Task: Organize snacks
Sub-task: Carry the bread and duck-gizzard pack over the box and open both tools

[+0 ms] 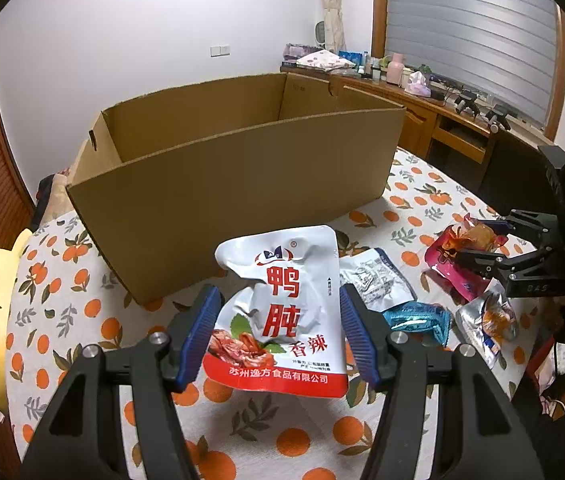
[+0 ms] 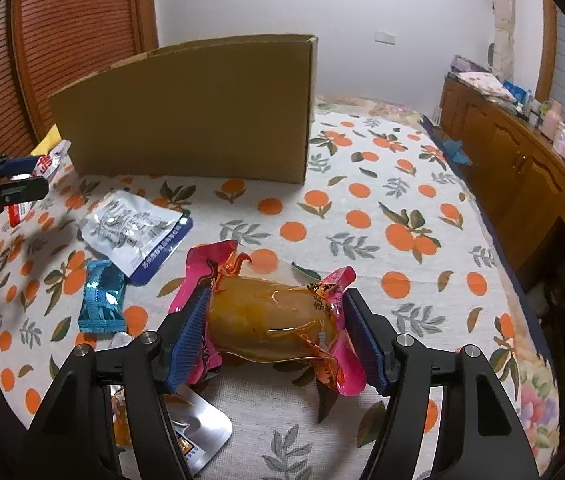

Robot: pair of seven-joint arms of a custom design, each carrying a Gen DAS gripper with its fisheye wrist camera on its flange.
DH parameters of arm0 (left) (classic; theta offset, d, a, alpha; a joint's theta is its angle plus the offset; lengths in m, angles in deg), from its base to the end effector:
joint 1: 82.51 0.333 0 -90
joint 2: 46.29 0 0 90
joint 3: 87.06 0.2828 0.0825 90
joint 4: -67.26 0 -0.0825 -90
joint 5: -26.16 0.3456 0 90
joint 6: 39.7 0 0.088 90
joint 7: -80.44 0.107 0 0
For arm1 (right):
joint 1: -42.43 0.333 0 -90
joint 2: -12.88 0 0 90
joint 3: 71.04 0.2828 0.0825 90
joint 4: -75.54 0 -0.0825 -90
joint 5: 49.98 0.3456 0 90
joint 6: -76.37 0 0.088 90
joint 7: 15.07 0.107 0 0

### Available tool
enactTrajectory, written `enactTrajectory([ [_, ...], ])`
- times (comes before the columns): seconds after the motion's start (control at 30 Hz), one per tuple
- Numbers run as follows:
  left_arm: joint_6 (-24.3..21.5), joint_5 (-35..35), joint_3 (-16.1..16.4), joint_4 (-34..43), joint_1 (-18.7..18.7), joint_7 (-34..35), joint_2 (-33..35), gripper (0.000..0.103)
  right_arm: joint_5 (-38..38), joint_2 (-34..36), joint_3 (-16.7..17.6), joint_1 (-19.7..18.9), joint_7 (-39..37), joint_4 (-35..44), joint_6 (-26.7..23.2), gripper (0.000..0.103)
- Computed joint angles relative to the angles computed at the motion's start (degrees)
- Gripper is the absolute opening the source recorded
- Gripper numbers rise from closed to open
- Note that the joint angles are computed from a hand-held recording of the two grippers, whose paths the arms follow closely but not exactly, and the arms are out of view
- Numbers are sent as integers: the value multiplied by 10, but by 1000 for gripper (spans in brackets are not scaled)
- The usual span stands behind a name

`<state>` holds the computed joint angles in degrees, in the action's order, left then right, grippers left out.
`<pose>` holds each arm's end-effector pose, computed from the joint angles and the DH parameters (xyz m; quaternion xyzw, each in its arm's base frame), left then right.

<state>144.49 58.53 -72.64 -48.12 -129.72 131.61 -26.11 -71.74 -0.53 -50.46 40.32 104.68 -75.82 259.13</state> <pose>0.4722 -0.3795 0.3676 -0.4534 0.7909 -0.3633 0.1923 0.4075 0.1740 0.3981 -0.7221 0.5823 -0.2225 0.3001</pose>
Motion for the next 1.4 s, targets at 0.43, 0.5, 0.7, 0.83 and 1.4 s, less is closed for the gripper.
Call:
enactTrajectory([
  [0.43, 23, -25, 39, 2, -40, 12, -8, 60, 16, -35, 19, -20, -16, -5, 8, 69],
  [0.5, 25, -37, 47, 4, -47, 21, -8, 60, 22, -36, 11, -13, -24, -1, 10, 69],
  [0.7, 25, -78, 36, 21, -37, 60, -6, 60, 46, -35, -34, 31, -63, 21, 13, 69],
  [0.83, 22, -103, -9, 38, 8, 92, -7, 60, 71, -29, -80, 79, -104, 45, 16, 69],
  [1.4, -81, -120, -129, 261, 152, 141, 107, 60, 359, 130, -232, 285, -451, 270, -8, 69],
])
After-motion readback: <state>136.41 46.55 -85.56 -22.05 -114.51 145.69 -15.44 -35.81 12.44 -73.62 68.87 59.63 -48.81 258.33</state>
